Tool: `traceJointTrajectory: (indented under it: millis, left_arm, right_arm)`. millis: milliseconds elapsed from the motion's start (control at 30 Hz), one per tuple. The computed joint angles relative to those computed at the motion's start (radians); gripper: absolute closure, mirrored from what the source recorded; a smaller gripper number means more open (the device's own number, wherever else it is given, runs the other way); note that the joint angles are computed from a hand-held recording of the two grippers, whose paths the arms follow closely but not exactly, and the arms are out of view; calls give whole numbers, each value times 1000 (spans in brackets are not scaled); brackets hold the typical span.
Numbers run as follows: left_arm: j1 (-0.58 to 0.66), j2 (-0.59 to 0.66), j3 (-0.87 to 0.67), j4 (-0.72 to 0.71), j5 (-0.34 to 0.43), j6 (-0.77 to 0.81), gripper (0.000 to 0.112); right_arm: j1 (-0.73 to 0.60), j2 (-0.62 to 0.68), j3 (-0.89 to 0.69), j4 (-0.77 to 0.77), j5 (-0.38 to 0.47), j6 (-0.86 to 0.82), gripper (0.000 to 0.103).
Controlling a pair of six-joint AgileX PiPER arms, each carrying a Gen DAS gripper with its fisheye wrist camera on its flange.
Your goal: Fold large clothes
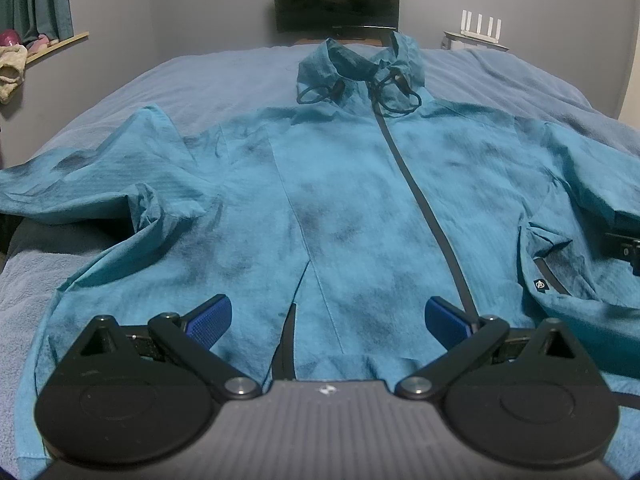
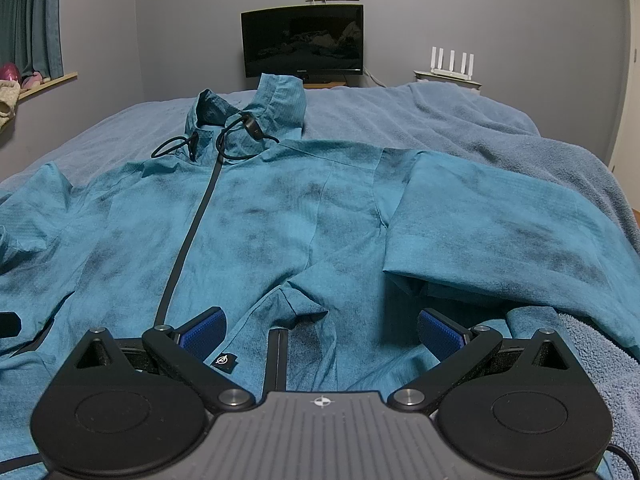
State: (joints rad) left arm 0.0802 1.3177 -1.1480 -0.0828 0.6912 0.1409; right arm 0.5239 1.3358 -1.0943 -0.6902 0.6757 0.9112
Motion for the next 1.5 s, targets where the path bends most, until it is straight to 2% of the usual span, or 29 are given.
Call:
traceJointTrajectory:
  millis: [900,967,1500]
  left_arm:
    - [-42,-23,44,36,-10,-47,9]
    - [-13,6,5,6,4,-5,9]
    - [-16,6,5,10,4,-11,9]
  right_arm:
    - [-1,3,-1,3,0,-1,0]
    - [1,3,-1,2,1,0,0]
    - [0,4,0,3,1,-1,0]
